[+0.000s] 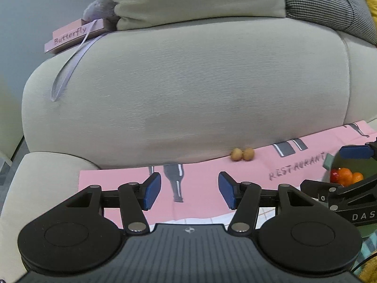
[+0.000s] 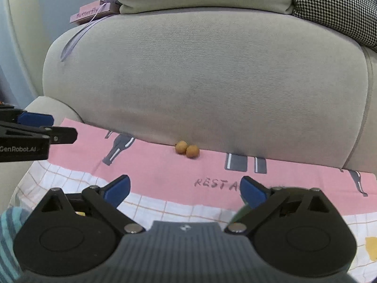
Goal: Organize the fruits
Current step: 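Withdraw both open grippers from the colander toward the two longans, then close the right gripper on one longan while the left gripper grasps the other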
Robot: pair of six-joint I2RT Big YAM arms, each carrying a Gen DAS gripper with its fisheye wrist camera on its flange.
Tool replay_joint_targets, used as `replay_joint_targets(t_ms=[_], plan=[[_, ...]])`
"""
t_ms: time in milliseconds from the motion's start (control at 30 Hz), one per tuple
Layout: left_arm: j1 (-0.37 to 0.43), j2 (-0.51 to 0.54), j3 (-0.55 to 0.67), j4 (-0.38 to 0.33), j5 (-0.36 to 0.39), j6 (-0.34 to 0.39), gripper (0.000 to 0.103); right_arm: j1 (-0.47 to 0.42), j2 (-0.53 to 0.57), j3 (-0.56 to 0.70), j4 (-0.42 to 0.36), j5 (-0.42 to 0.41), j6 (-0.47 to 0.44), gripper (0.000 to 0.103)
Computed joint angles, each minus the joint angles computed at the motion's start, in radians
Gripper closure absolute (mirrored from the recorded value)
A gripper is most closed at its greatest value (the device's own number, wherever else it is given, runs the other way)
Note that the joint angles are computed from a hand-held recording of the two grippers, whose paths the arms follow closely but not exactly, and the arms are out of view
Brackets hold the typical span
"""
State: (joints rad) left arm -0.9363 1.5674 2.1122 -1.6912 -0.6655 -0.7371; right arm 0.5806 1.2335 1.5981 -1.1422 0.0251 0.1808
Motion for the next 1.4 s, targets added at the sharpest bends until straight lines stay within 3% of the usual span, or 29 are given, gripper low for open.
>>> replay_joint_targets(t_ms=[233, 433, 567, 867, 1133, 1267, 1400], plan=[[0.042, -0.04, -0.086, 0.084, 0.052, 0.003, 0.033, 0.023, 0.06, 0.025, 0.002, 0.004, 0.019, 0.007], [0.078, -0.072, -0.179, 0.198, 0.161, 0.029, 0.033, 0.028, 0.11, 0.037, -0.015, -0.029, 0.016, 0.007], [0.103, -0.074, -0.217, 0.267, 0.219, 0.061, 0.045, 0.028, 0.142, 0.044, -0.028, -0.036, -0.004, 0.007], [0.142, -0.093, -0.347, 0.547, 0.235, 0.194, 0.045, 0.005, 0.229, 0.084, -0.032, 0.0, -0.015, 0.026], [0.21, -0.068, -0.366, 0.611, 0.377, 0.151, 0.045, -0.023, 0.295, 0.117, 0.005, 0.001, -0.008, 0.044], [0.255, -0.05, -0.366, 0.594, 0.489, 0.078, 0.045, -0.019, 0.321, 0.126, 0.033, 0.027, -0.082, 0.051], [0.272, -0.038, -0.37, 0.6, 0.514, 0.106, 0.048, -0.014, 0.346, 0.133, 0.073, 0.039, -0.173, 0.054]])
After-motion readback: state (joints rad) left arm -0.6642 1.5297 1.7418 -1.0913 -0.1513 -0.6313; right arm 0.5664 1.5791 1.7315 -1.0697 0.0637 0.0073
